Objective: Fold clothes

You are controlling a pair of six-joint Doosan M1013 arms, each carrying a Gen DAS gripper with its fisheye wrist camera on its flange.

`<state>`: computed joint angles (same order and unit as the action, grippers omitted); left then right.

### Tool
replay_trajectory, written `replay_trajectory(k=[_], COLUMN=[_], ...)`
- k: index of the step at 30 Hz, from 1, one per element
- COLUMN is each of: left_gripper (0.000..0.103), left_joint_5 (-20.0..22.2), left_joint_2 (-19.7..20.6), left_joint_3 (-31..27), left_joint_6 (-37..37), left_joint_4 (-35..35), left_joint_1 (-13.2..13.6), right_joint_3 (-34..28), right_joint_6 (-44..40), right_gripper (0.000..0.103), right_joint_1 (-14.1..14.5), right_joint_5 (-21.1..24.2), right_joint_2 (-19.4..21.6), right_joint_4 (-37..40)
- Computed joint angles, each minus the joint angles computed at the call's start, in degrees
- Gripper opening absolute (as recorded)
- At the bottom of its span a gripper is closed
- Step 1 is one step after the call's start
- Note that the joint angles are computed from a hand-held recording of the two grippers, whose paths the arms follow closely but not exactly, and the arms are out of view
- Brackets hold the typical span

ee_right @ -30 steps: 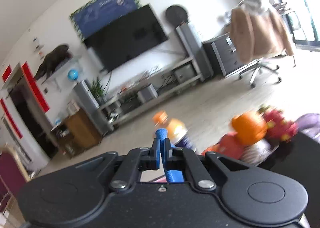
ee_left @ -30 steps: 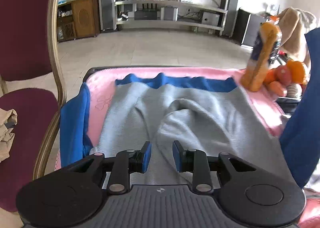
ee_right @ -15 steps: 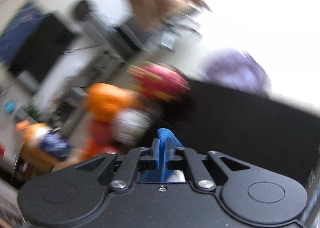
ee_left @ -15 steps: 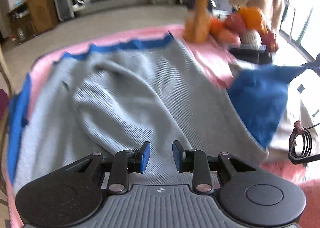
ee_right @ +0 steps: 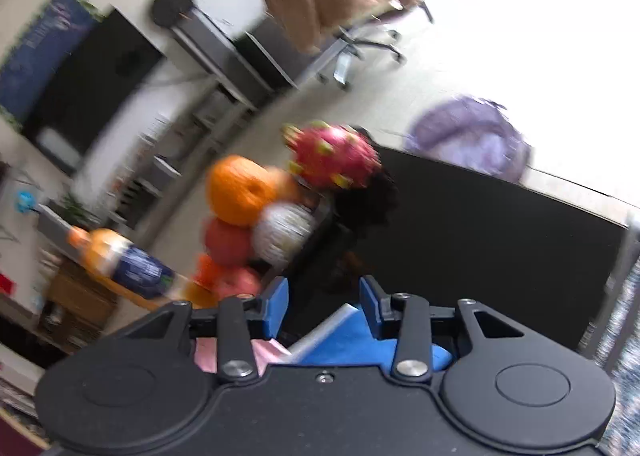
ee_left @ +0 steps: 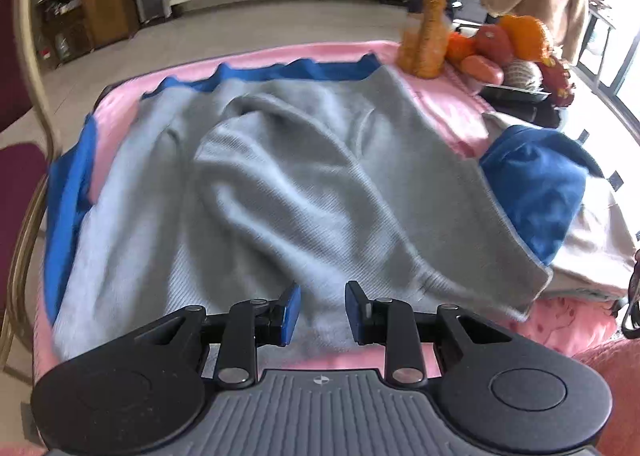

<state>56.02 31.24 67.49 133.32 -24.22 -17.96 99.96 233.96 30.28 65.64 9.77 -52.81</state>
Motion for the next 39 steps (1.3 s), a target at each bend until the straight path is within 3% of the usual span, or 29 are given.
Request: replay_trajectory(k=[5, 14, 15, 19, 24, 28, 33, 35, 36, 39], left_gripper=[0.027, 0.027, 0.027, 0.027, 0.027, 0.027, 0.027, 0.027, 0.027, 0.027], left_joint_5=[-0.6, -1.0, -0.8, -0.3, 0.5, 0.7, 1.6, 2.0, 2.2, 2.4], left_joint_2=[0.6, 2.5, 2.7, 3.3, 3.8, 3.9, 4.4, 4.6, 4.6, 4.5], left_joint_3=[-0.8, -3.1, -3.2, -3.7, -4.1, -4.1, -4.3, -4.4, -4.5, -4.5], left_joint_6=[-0.9, -1.6, -1.9, -2.9, -3.5, -3.2, -3.3, -3.6, -3.8, -3.6], left_joint_4=[1.0, 1.8, 1.9, 2.8, 2.7, 2.0, 1.9, 2.1, 2.1, 1.4], left_joint_1=[-0.8, -3.4, -3.5, -3.5, -3.1, -2.9, -3.2, -3.2, -3.2, -2.8], right_joint_3=[3.0, 2.9, 2.5, -1.0, -5.2, -7.5, -10.1, -10.5, -11.0, -11.4], right_joint_6=[3.7, -2.1, -3.1, -8.7, -12.6, -14.8, -20.2, -22.7, -24.6, -22.8], right_gripper=[0.031, 0.031, 0.031, 0.004, 0.004, 0.003, 0.005, 0.012, 0.022, 0.030], right_joint_1=[-3.3, -9.0, -9.1, -7.8, -5.2, -4.1, -6.5, -8.1, -8.9, -8.2], right_joint_5=[-9.7, -18.0, -17.7, -10.3, -0.1, 3.8, 2.1, -0.5, -0.8, 2.2], right_joint_2=[0.5, 4.8, 5.3, 7.3, 9.0, 9.7, 11.7, 12.2, 12.3, 12.1], right_joint_4=[5.2, 11.9, 12.1, 11.7, 7.5, 1.1, -0.2, 3.0, 6.3, 7.4])
